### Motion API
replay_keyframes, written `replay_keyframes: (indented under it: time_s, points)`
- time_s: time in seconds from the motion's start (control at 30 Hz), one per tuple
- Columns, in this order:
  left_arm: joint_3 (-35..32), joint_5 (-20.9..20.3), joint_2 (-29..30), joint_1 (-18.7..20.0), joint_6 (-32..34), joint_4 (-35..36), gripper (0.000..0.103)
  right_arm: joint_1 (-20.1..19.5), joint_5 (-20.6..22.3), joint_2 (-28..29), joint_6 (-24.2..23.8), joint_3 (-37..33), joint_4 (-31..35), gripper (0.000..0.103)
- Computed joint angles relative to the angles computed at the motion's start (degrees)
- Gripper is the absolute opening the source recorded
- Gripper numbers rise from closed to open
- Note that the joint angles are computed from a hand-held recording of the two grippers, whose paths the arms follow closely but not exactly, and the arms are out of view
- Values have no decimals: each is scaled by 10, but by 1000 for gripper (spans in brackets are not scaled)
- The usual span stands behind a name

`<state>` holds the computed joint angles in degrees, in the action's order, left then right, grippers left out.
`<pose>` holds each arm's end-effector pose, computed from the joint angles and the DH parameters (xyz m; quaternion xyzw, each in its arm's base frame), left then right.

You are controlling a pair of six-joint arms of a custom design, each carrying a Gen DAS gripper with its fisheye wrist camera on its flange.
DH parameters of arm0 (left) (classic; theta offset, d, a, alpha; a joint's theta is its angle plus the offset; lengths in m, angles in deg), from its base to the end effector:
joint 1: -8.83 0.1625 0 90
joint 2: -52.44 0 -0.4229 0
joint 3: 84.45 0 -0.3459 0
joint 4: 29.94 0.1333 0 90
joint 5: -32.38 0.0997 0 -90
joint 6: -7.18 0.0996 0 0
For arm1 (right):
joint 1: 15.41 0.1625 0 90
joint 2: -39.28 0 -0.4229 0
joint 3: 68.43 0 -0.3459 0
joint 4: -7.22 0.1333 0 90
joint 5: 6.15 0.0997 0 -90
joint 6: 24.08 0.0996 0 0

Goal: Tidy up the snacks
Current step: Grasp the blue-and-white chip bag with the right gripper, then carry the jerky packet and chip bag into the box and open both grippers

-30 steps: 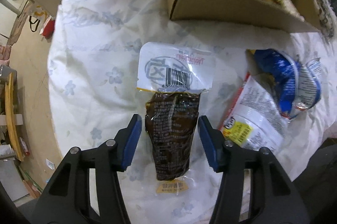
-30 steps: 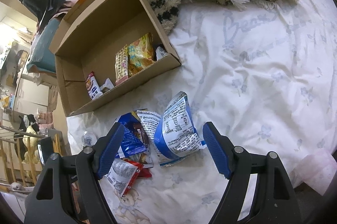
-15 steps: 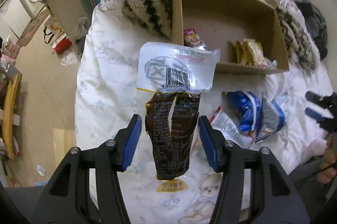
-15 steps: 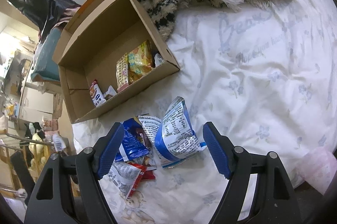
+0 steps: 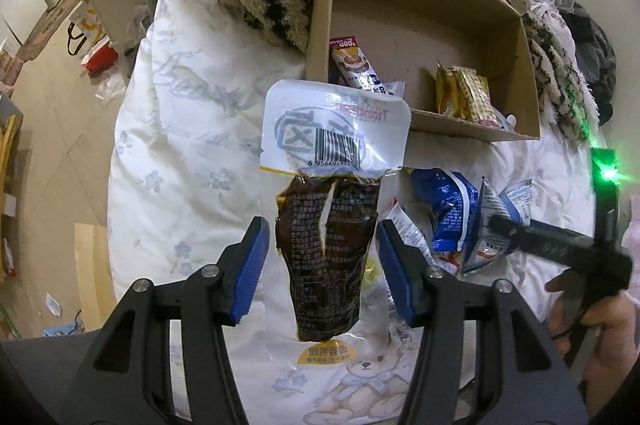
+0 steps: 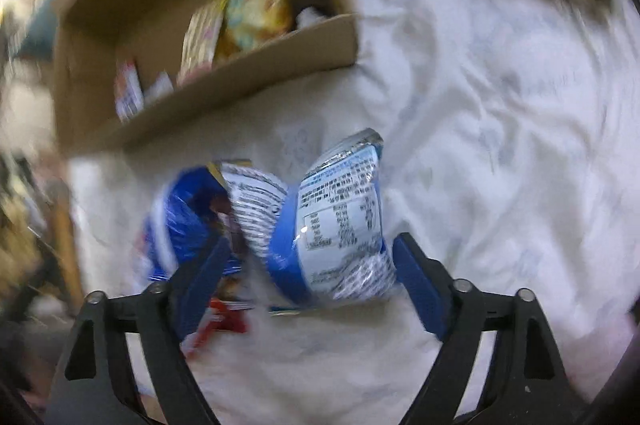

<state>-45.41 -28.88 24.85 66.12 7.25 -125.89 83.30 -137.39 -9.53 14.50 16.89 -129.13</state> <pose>-0.2824 -0.7750 0.1932 0.2845 0.9249 -0.0251 0.2510 0.1680 -0.6496 0.2182 -0.2695 -0.8932 0.2143 0.2892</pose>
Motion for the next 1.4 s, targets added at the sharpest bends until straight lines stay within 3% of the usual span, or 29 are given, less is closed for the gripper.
replay_keyframes:
  time_s: [0.1, 0.23, 0.3, 0.47, 0.77, 0.97, 1.13, 1.27, 1.4]
  points:
    - [1, 0, 0, 0, 0, -2, 51, -2, -8, 17, 4, -24, 46, 88]
    - [-1, -1, 1, 1, -3, -1, 52, -11, 4, 22, 11, -24, 45, 87]
    - [2, 3, 0, 1, -2, -5, 51, -12, 6, 22, 6, -22, 40, 75]
    - [16, 17, -3, 1, 1, -17, 52, -3, 1, 11, 0, -8, 23, 68]
    - [53, 37, -17, 0, 16, -67, 52, 26, -11, -45, -6, 73, -98, 67]
    - [95, 45, -37, -5, 43, -143, 51, 49, -27, -51, -80, 99, -256, 67]
    - [119, 55, -47, -8, 73, -189, 51, 67, -13, -46, -155, 104, -372, 67]
    - [119, 52, -49, -9, 72, -196, 51, 72, 2, -33, -191, 94, -432, 67]
    - [73, 41, -37, -16, 58, -169, 51, 76, 13, -37, -204, 97, -462, 67]
